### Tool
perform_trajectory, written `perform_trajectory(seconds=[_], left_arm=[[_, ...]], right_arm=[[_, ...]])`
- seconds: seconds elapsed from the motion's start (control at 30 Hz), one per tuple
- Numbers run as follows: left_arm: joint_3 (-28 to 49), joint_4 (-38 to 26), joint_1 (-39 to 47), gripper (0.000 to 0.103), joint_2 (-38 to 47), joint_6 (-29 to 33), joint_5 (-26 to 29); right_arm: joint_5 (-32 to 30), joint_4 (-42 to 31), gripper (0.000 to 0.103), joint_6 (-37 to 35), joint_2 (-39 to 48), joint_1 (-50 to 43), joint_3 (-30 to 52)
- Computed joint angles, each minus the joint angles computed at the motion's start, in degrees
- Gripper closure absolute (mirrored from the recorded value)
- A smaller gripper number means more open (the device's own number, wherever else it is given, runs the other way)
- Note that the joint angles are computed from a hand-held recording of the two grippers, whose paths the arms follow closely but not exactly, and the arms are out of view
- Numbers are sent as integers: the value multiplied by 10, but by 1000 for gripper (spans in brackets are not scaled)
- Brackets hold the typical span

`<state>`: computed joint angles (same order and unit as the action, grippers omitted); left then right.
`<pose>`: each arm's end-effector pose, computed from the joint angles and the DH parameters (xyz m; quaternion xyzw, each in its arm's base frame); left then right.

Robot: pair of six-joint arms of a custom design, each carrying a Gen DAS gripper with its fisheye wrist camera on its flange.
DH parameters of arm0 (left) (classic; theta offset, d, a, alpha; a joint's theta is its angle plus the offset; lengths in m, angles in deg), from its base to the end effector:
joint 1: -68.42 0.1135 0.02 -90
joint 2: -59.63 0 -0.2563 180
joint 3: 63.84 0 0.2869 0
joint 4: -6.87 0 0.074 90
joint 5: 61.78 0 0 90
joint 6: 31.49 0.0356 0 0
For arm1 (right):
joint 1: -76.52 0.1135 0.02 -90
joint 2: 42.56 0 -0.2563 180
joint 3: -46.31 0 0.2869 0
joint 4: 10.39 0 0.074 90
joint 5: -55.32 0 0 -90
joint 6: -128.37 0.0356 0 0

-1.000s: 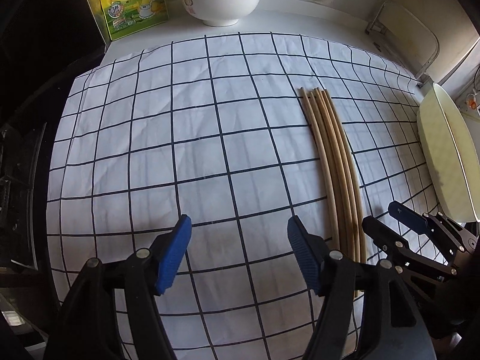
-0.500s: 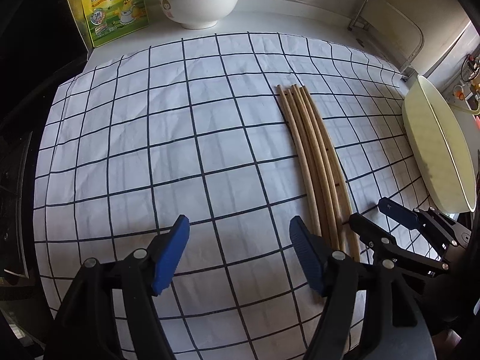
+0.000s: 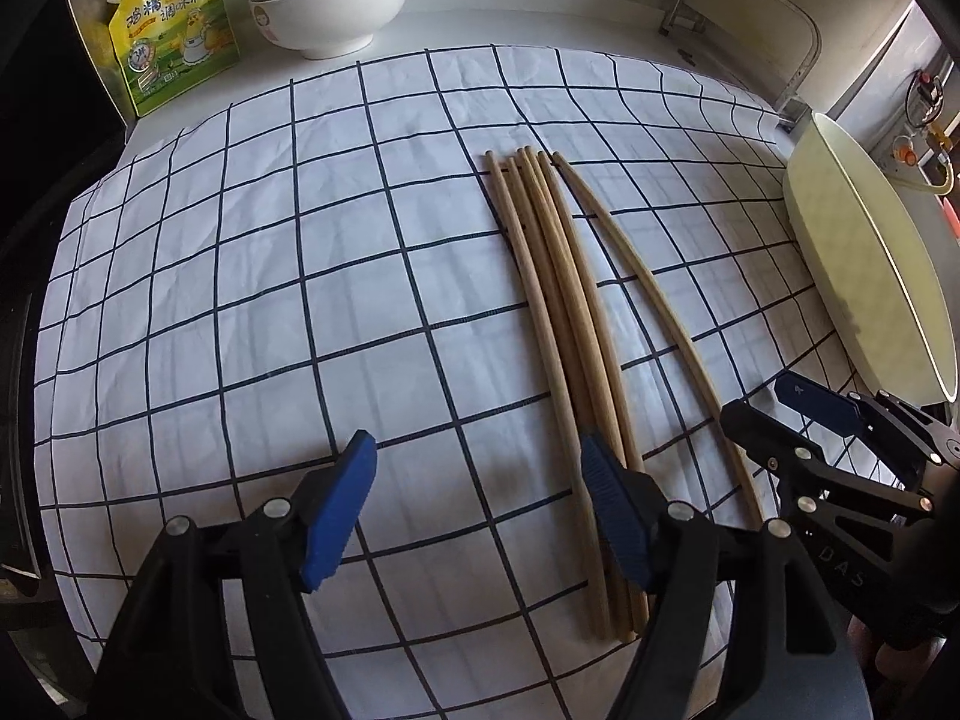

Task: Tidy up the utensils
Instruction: 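Close the left tool on a chopstick while the right tool grasps another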

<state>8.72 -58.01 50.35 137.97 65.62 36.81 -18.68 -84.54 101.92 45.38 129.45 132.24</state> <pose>0.2739 -0.0949 0.2326 0.2265 0.9566 -0.0895 0.1597 0.2028 0.2521 0.2545 0.1077 0.9773 0.0287 0.1803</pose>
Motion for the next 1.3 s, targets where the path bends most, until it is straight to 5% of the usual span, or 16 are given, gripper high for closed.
perform_trajectory(seconds=[0.37,0.77,1.07,1.13,1.3], left_arm=[[-3,21,-35,30,18,-20,-63],[-6,8,31,29,8,1,-55],[13,39,3,29,40,-16,-60],[14,46,-3,36,40,-17,-60],[17,42,-9,75,35,-4,-51]], right_arm=[[1,4,55,-1,-8,-1,-4],[-1,11,53,-12,-6,-6,-3],[2,-6,53,-49,46,-15,37],[11,-11,53,-52,58,-13,46],[24,2,63,-70,68,-7,52]])
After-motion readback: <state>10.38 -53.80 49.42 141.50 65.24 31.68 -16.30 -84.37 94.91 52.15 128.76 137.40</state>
